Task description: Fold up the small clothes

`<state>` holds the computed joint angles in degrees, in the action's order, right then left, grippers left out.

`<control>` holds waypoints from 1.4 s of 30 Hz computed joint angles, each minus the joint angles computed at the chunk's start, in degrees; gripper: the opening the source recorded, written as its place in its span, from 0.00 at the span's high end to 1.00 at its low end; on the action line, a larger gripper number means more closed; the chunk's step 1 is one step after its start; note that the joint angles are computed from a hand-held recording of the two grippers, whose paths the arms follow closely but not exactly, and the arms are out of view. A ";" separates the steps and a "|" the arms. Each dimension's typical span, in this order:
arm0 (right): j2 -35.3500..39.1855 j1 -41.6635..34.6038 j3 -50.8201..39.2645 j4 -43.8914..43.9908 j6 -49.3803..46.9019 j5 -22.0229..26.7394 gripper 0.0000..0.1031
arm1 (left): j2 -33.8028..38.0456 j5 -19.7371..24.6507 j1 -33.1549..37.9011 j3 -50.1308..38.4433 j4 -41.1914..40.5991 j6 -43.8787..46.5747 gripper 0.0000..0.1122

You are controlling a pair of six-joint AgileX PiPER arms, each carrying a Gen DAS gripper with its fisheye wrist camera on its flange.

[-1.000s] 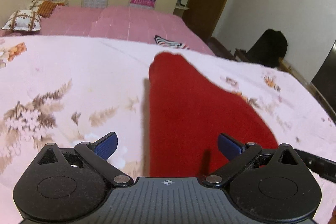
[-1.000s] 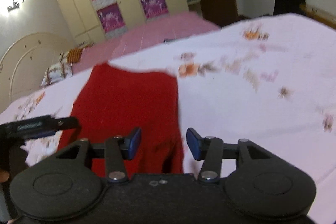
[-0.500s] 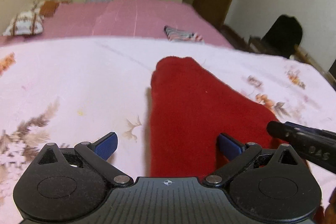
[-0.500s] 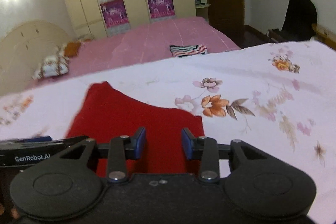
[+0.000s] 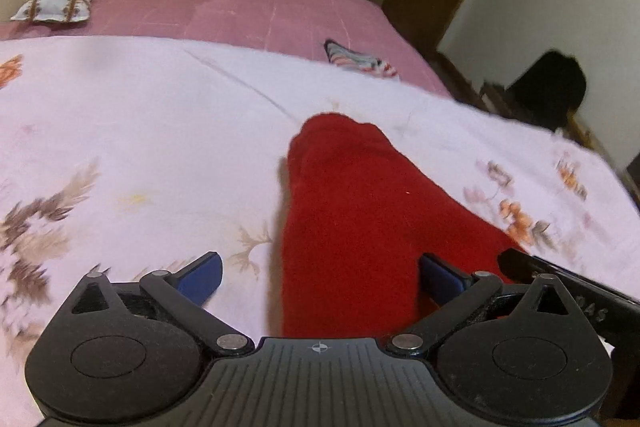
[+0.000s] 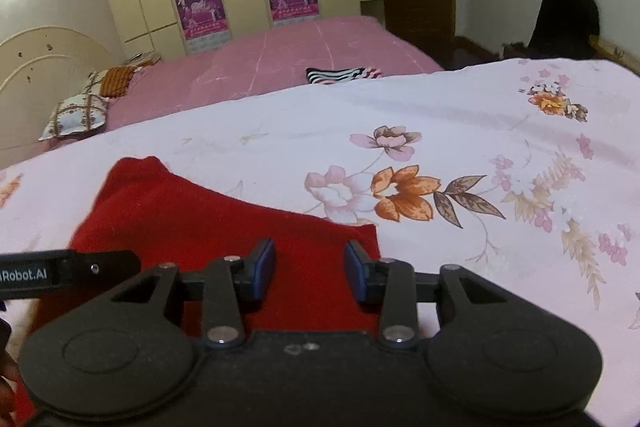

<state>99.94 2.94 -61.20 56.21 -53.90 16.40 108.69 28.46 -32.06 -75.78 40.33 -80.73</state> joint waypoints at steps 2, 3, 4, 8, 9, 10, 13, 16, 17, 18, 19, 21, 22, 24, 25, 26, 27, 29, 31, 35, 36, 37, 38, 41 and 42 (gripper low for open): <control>-2.73 -1.42 1.26 3.13 -2.72 2.47 0.64 | -2.68 0.69 -1.69 2.86 3.85 -3.04 0.08; -5.05 -2.08 2.96 4.94 -5.23 3.35 0.64 | -4.44 0.79 -2.54 4.79 5.89 -4.39 0.08; -6.70 -2.50 4.13 5.32 -6.30 3.98 0.64 | -6.32 0.96 -3.54 6.85 7.74 -5.86 0.08; -13.58 -4.03 10.08 5.78 -10.45 5.81 0.64 | -11.02 1.64 -5.37 11.49 7.16 -5.98 0.08; -14.69 -3.98 11.34 4.74 -9.99 5.71 0.64 | -11.55 1.60 -5.47 12.06 6.05 -4.93 0.08; -15.37 -3.84 12.26 3.71 -9.32 5.61 0.64 | -11.48 2.27 -6.01 11.98 5.31 -4.29 0.08; -17.15 -3.10 15.65 3.92 -10.02 3.85 0.64 | -10.86 3.47 -8.00 11.85 5.51 -4.07 0.08; -16.91 -2.12 17.08 1.48 -7.95 1.36 0.63 | -9.24 5.67 -9.45 10.65 5.37 -3.40 0.08; -16.28 -1.87 16.81 -1.38 -5.23 1.16 0.63 | -9.13 5.94 -9.49 10.50 4.81 -3.08 0.08; -16.16 -1.87 16.82 -1.98 -4.80 1.15 0.63 | -8.99 6.28 -9.56 10.23 4.34 -3.13 0.08; -16.51 -1.98 16.94 -2.10 -4.78 1.24 0.63 | -9.04 6.62 -9.67 10.10 4.17 -3.25 0.08; -18.06 -2.42 17.30 -2.71 -3.63 2.17 0.62 | -9.30 7.50 -10.17 9.97 4.05 -3.15 0.08; -19.00 -2.97 17.91 -1.15 -5.21 2.80 0.61 | -9.53 7.92 -10.54 9.97 4.06 -2.79 0.08; -20.97 -3.66 19.20 0.00 -6.39 3.71 0.61 | -9.95 8.70 -11.41 10.13 4.56 -2.91 0.08; -21.56 -4.00 19.67 0.52 -7.14 4.13 0.60 | -10.21 8.97 -11.86 10.37 4.81 -3.27 0.08; -22.26 -4.18 20.27 0.56 -7.38 4.37 0.60 | -10.45 9.18 -12.22 10.56 4.78 -3.51 0.08; -22.98 -4.33 20.97 0.47 -7.40 4.55 0.60 | -10.84 9.07 -12.41 10.97 4.60 -3.57 0.08; -24.28 -4.77 22.07 0.51 -7.43 5.16 0.60 | -11.32 9.28 -13.18 11.46 4.66 -3.80 0.08; -25.76 -5.09 23.05 0.23 -7.32 5.59 0.60 | -11.99 9.81 -14.40 12.07 4.90 -3.89 0.08; -29.44 -6.66 25.34 0.65 -8.97 7.52 0.60 | -13.92 10.37 -16.88 14.04 5.48 -5.23 0.08; -30.43 -7.11 26.04 0.60 -9.42 7.93 0.60 | -14.29 10.46 -17.33 14.42 5.41 -5.51 0.08; -31.34 -7.66 26.72 0.40 -9.63 8.50 0.60 | -14.87 10.40 -17.86 15.14 5.47 -6.03 0.08; -31.98 -8.24 27.29 0.33 -9.85 9.19 0.60 | -15.32 10.44 -18.31 15.71 5.57 -6.50 0.08; -33.58 -10.51 29.31 0.00 -11.04 11.66 0.61 | -16.77 9.95 -19.68 18.25 5.62 -8.23 0.08; -34.25 -10.82 30.26 -0.27 -11.32 11.80 0.61 | -16.89 9.70 -19.96 18.92 5.34 -8.41 0.08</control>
